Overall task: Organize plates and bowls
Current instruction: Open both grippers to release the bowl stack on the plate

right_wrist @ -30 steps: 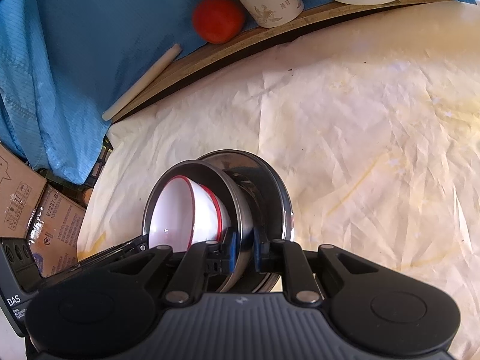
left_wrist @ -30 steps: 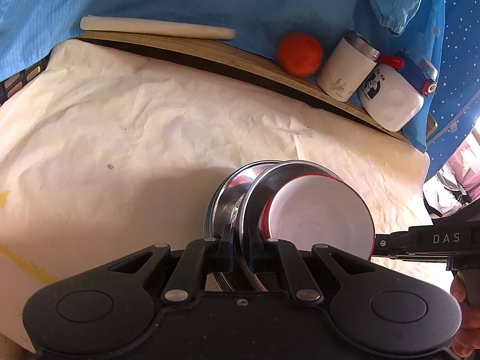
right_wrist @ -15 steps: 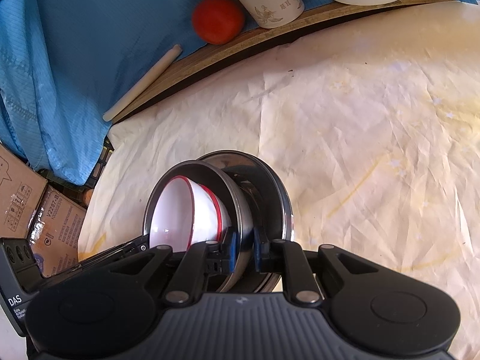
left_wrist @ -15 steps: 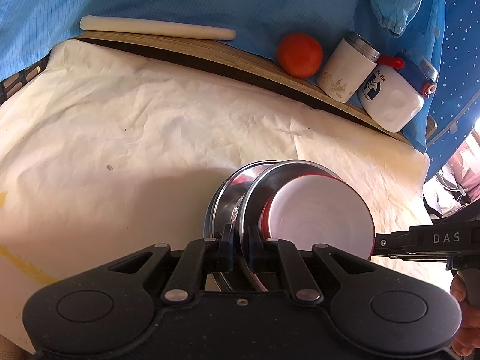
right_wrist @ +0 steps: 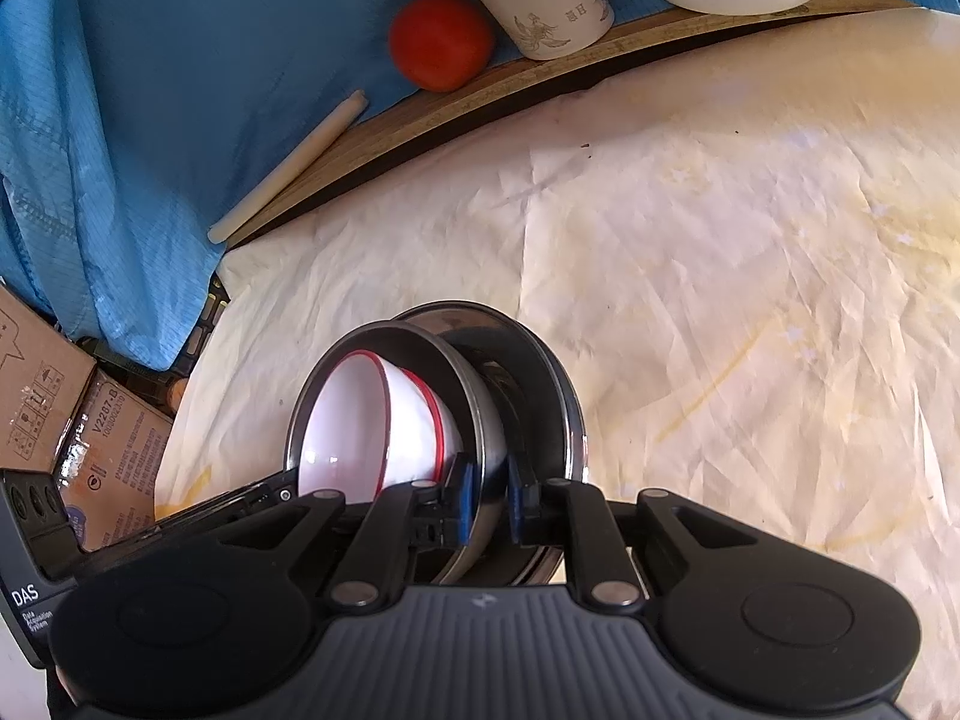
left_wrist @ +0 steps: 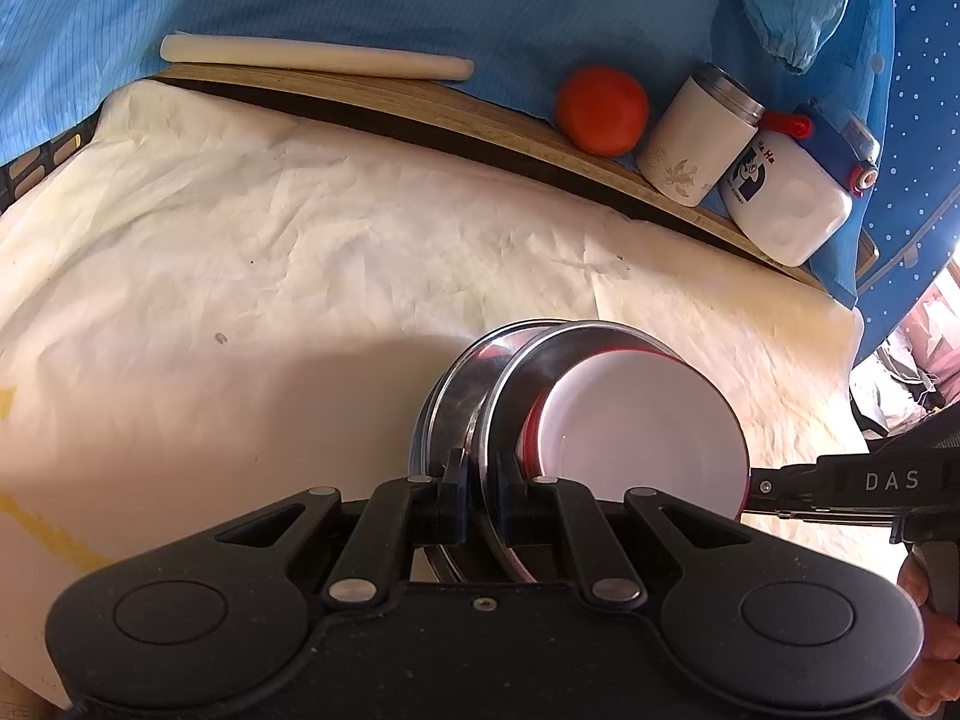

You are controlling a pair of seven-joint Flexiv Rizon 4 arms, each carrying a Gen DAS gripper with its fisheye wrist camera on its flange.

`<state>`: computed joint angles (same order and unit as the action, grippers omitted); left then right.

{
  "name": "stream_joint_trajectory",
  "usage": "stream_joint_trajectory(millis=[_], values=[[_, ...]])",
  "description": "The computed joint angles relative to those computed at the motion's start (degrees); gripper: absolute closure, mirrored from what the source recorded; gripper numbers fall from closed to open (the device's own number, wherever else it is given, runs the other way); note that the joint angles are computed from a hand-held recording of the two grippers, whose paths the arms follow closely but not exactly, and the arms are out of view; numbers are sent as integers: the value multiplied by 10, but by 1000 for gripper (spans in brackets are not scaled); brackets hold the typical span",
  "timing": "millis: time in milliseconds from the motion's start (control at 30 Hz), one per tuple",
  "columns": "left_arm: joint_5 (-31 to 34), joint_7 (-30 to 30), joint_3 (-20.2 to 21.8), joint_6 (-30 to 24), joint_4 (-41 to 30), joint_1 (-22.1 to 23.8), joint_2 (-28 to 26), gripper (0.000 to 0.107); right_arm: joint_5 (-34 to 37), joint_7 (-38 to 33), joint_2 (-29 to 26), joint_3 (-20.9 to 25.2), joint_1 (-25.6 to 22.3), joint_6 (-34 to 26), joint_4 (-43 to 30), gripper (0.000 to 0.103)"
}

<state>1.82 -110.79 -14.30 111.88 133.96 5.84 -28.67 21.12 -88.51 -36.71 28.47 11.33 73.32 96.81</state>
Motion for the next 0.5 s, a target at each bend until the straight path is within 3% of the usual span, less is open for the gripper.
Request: stream_joint_trajectory(millis=[500], values=[[1, -1, 13, 23, 0, -10, -6, 94, 14, -30, -12, 18, -15, 19, -3, 86]])
